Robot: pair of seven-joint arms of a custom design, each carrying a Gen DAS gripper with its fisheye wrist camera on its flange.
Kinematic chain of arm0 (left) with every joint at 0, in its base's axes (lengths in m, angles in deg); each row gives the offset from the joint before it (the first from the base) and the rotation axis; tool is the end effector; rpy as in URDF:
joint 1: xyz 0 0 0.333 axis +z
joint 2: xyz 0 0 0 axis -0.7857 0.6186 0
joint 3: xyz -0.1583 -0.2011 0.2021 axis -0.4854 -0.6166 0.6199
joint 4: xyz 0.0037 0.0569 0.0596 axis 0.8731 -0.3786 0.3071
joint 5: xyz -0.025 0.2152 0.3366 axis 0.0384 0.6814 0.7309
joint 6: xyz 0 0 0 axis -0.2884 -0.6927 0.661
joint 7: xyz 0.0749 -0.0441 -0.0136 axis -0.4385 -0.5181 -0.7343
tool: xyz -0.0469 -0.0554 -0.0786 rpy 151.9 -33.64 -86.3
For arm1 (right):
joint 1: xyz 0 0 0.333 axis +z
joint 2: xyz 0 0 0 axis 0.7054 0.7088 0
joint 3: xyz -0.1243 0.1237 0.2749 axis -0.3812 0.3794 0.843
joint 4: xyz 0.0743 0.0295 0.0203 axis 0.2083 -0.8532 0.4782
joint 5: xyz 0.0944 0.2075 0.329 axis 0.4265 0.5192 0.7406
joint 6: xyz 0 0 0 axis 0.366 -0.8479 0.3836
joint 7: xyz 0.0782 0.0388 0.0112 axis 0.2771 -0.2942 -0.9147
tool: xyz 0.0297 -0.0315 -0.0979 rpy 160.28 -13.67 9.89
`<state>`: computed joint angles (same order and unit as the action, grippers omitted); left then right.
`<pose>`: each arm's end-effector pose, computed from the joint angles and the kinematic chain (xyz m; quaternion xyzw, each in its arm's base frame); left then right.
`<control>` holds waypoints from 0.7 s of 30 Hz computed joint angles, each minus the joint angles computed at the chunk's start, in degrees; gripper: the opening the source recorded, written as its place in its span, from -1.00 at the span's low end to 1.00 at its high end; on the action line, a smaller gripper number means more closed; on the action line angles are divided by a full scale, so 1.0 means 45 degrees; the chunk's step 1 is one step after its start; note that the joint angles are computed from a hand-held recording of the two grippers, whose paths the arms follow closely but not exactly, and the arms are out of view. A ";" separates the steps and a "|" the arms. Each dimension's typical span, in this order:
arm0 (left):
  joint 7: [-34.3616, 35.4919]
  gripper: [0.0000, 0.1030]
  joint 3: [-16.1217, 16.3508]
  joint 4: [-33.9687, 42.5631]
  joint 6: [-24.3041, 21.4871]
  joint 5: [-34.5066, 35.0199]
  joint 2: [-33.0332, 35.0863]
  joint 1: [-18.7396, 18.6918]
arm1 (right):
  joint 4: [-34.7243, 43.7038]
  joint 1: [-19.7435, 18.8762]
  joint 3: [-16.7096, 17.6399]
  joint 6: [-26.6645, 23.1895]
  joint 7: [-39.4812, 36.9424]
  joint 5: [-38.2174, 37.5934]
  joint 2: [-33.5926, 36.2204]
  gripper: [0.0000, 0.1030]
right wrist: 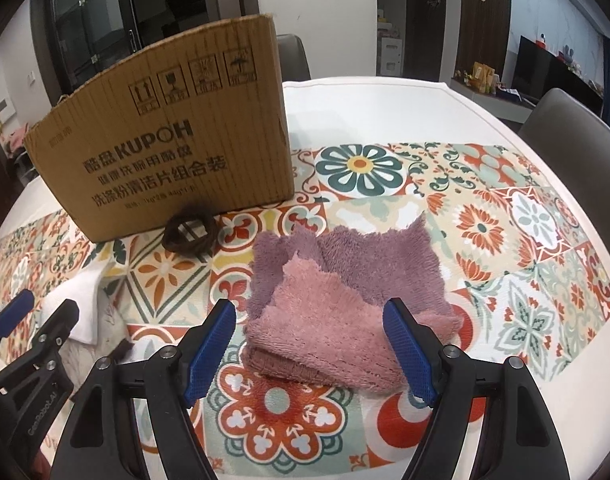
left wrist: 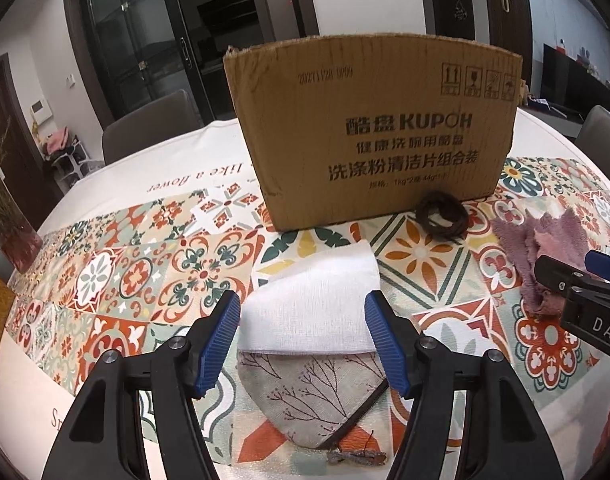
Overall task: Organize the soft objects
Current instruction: 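Grasp the pink fuzzy towel with the right gripper while the left grasps a white cloth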
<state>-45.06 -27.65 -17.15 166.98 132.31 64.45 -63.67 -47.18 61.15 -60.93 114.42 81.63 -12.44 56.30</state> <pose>0.6299 -0.1860 0.4496 -0.7237 0.5724 -0.1602 0.3506 0.6885 0.2231 0.4485 -0.7222 0.6044 -0.1797 0.2843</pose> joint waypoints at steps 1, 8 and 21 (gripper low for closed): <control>-0.0021 0.24 0.0004 0.0002 0.0020 -0.0044 0.0034 0.0013 | 0.0044 -0.0018 0.0029 -0.0046 -0.0033 0.0038 0.0054 0.49; -0.0042 0.03 0.0055 0.0030 0.0124 -0.0216 0.0162 0.0023 | 0.0228 -0.0068 0.0111 -0.0208 -0.0144 0.0253 0.0277 0.49; 0.0254 -0.67 0.0103 -0.0067 0.0157 -0.0502 0.0177 0.0043 | 0.0344 0.0031 0.0118 -0.0253 -0.0248 0.0270 0.0454 0.25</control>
